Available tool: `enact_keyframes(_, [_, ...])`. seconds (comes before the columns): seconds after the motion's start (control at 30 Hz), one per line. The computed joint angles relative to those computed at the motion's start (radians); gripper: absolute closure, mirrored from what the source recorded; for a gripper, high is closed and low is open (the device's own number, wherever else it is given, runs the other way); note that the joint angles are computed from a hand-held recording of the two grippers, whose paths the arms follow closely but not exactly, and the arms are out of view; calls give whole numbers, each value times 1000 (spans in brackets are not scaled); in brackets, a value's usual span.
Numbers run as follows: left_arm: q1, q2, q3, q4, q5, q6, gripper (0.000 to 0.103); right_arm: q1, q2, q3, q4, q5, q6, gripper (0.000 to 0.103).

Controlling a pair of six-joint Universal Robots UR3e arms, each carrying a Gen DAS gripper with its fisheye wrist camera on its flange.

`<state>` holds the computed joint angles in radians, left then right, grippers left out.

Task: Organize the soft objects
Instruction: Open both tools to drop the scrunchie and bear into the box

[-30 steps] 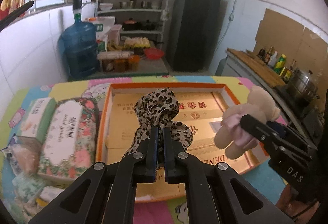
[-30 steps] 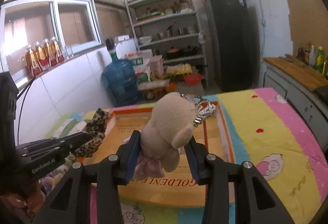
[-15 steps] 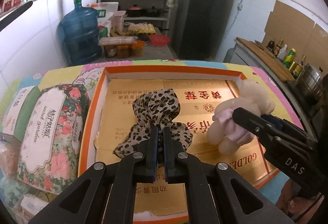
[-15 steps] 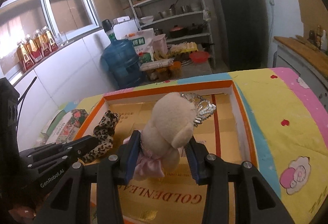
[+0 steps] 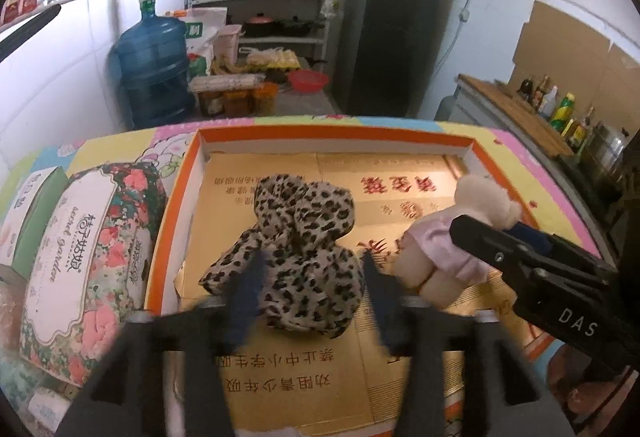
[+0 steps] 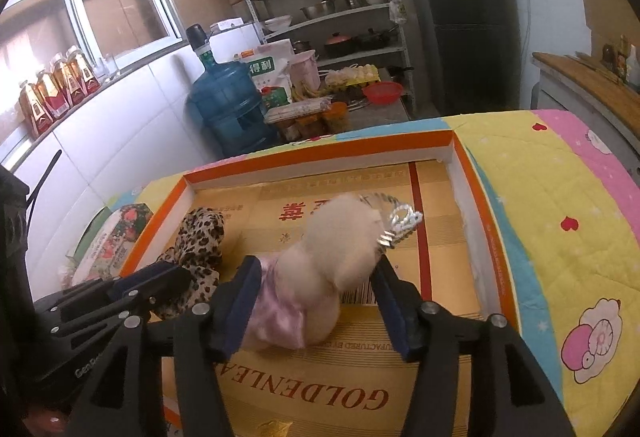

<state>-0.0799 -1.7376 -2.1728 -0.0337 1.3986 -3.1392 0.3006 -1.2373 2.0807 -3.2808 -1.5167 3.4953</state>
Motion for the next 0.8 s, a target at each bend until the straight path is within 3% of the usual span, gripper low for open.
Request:
enact_keyframes(0.13, [5,41,-30,33,9,1,34,11,-3,12,-35,-28,5,31])
enact_keyframes(0.8, [157,475,-216,-75,-92,121,33,176,-145,28,6,-275,60,31])
